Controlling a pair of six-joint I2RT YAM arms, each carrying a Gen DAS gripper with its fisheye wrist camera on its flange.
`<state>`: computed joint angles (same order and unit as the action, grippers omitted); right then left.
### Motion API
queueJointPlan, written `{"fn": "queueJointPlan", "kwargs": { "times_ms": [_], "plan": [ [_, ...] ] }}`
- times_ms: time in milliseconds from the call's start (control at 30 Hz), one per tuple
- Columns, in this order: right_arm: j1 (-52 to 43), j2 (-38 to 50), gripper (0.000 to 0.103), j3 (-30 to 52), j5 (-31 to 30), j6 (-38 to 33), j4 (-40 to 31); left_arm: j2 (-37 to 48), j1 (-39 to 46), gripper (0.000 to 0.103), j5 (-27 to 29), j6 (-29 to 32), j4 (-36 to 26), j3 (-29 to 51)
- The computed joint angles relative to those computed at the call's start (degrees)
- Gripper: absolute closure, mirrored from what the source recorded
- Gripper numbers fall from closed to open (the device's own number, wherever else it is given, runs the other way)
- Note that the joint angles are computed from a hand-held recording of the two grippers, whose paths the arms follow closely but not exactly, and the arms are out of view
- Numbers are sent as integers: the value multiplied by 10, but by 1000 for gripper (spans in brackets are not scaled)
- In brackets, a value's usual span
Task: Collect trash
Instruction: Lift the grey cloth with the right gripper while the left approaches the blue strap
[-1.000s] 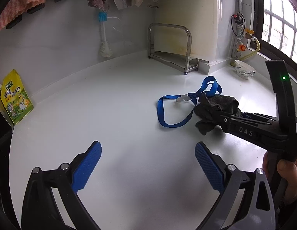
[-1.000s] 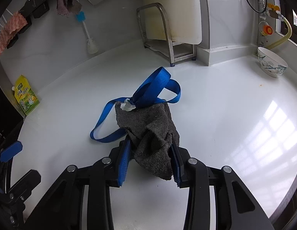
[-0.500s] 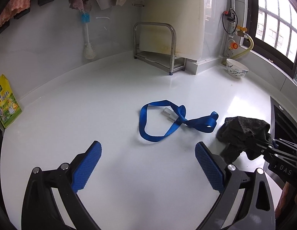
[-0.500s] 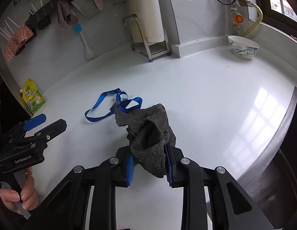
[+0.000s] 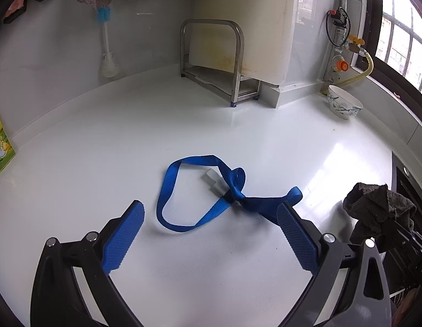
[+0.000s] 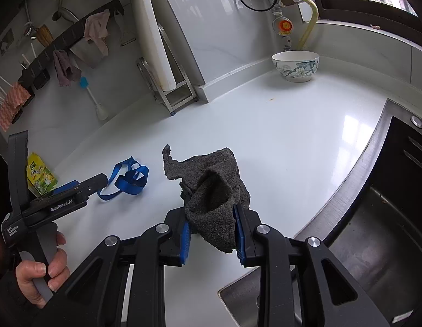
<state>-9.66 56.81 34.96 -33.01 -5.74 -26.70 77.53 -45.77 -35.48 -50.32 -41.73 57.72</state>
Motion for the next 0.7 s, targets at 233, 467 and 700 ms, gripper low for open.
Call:
{"fn": "queueJointPlan", "kwargs": {
  "times_ms": [233,467,700],
  "plan": [
    [-13,-2,78,0,-26,-6,-4,75,18,7,-2,-16,5,35],
    [-34,0,78,4,-50,-9,-10,126,18,7,6,-28,-6,64],
    [-44,-2,78,7,-65,-11,-14,177,22,21,8,-22,-35,104]
  ]
}}
